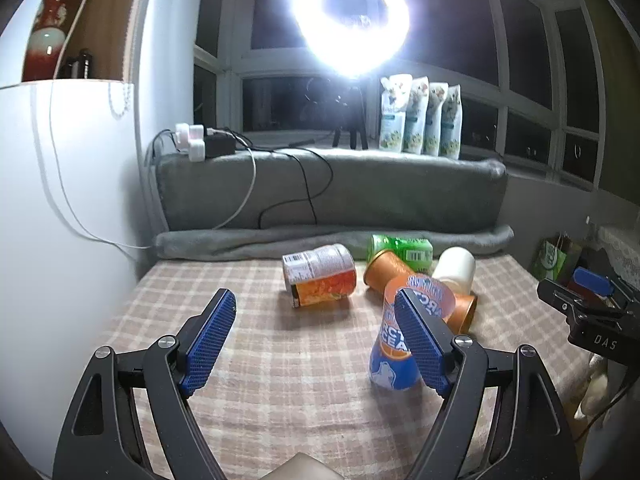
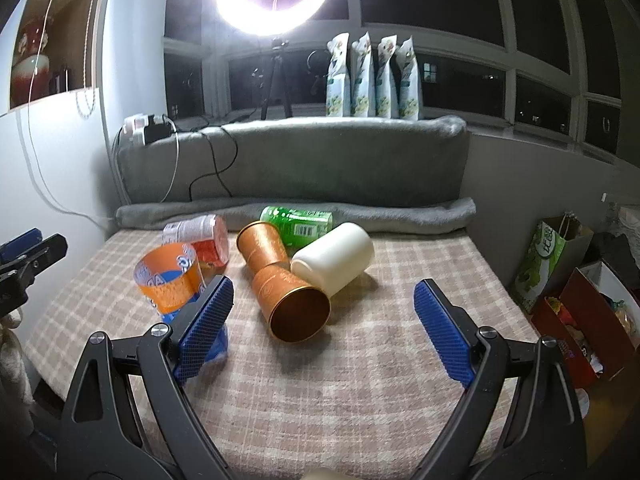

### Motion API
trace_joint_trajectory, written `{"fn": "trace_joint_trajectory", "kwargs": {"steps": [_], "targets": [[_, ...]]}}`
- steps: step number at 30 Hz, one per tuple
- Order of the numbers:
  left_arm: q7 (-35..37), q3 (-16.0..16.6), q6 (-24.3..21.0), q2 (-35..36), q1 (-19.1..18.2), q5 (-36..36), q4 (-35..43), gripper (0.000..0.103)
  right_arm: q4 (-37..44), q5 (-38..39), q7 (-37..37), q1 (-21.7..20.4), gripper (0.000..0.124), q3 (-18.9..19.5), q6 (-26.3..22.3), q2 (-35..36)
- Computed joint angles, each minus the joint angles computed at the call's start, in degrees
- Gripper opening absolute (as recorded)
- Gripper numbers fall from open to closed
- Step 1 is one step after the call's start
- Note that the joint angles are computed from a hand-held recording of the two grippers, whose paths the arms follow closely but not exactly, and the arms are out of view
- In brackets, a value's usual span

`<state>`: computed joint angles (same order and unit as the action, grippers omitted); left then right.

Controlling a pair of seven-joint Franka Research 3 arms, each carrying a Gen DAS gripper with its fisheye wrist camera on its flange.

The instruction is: Flip cup upright

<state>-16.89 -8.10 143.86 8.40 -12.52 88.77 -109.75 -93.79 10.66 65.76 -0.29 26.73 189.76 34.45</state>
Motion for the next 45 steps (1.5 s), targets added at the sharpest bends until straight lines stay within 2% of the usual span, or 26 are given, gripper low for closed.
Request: {"fn": "trace_joint_trajectory", "kwargs": {"steps": [4,5,6,8,15,25,30,45], "targets": [[-0.93,-0.30,-1.09,-0.63,-0.42,1.63,-0.35,0.082,-0.45,-0.19,0.92,0.19,0.095,-0.38,1.87,-0.16],[-0.99,-0.37,-0.90,-0.69,-0.41,1.77,-0.39,0.082,-0.54,-0.45,1.29,0.28,0.101,-0.59,2.16,-0.21],[-0.89,-0.41,-0.37,-0.63,-0.34,1.81,-0.29,0.082,-0.99,-0.87,1.67,-0.01,0.103,-0.29,3.38,-0.20],[-0.78,-0.49,0.20,-0.49,-0.30,1.70,-0.16,0.082,-1.53,-1.52,2.97,0.91,0.103,-1.67,4.67,-0.58],[-0.76,-0.53,0.73,-0.37,-0.54,1.67,-0.08,0.082,-2.67,-5.61,7.66,1.13,0.103,-2.90,6.14,-1.37],[-0.81,-0.65,0.37,-0.71,-0.64,1.60,-0.38,0.082,-3.10,-9.01,11.27,1.27,0.103,-3.95,6.05,-1.65],[-0.76,-0.65,0.59,-0.76,-0.55,1.45,-0.50,0.082,-2.87,-9.04,11.91,2.19,0.103,-5.16,5.87,-1.52],[-0.49,-0.58,0.37,-0.42,-0.68,0.66,-0.37,0.082,-2.42,-8.72,11.95,2.43,0.103,-5.47,5.05,-1.14]]}}
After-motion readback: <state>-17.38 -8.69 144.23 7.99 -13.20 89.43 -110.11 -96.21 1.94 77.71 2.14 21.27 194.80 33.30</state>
